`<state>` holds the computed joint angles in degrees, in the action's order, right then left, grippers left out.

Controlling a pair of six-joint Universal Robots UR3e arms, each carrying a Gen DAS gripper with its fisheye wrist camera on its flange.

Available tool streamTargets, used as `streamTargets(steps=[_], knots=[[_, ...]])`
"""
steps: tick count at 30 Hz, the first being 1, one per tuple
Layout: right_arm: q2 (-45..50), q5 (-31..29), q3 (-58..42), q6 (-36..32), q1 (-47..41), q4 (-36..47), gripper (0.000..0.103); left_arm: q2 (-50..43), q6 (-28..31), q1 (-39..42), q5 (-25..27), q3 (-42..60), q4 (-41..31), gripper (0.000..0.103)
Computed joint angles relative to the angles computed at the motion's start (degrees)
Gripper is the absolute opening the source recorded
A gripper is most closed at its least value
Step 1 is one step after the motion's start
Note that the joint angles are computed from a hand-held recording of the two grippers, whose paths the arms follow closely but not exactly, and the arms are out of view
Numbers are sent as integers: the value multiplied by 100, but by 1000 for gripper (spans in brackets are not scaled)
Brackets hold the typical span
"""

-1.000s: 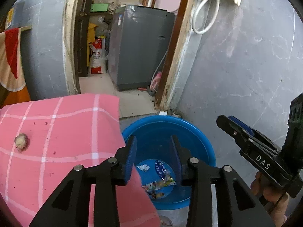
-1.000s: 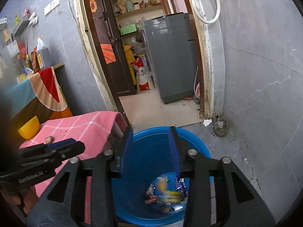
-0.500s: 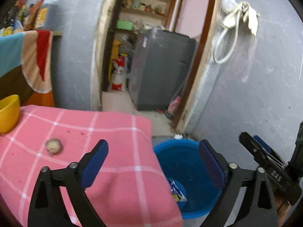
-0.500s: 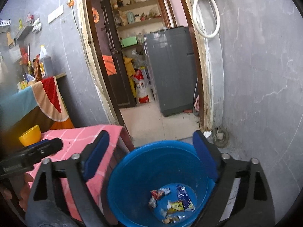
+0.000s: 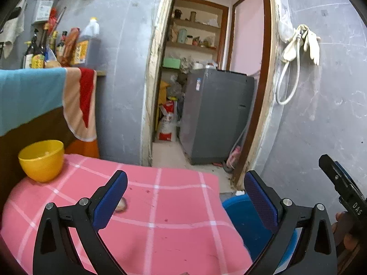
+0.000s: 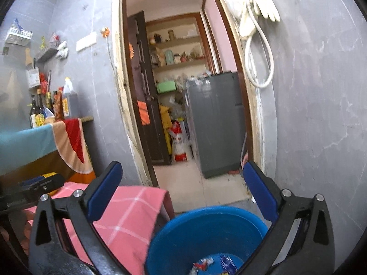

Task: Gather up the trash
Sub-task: 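Move both tools back over the table toward the last small scrap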

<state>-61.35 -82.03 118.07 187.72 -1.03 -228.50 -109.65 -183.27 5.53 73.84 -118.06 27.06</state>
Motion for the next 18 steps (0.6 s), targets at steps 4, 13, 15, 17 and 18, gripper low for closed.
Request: streamTargets(steps=[4,13,15,17,18], knots=[[154,-237,-240,-52,345,-233,103,178,22,191,-28,-259,270,100],[510,-566,-891,-67,983,-345,103,595,57,875,-278,-869,740,100],[604,-619,-1078,-51,1120,-278,103,693,68,1073,-367,-983,763,100],[660,-654,-1261,-55,1218,-133,103,760,75,1256,-452,-1103,800,100],[713,-696,-1394,-67,1305,-43,103,792,92,1356,-504,-1156,788,100]])
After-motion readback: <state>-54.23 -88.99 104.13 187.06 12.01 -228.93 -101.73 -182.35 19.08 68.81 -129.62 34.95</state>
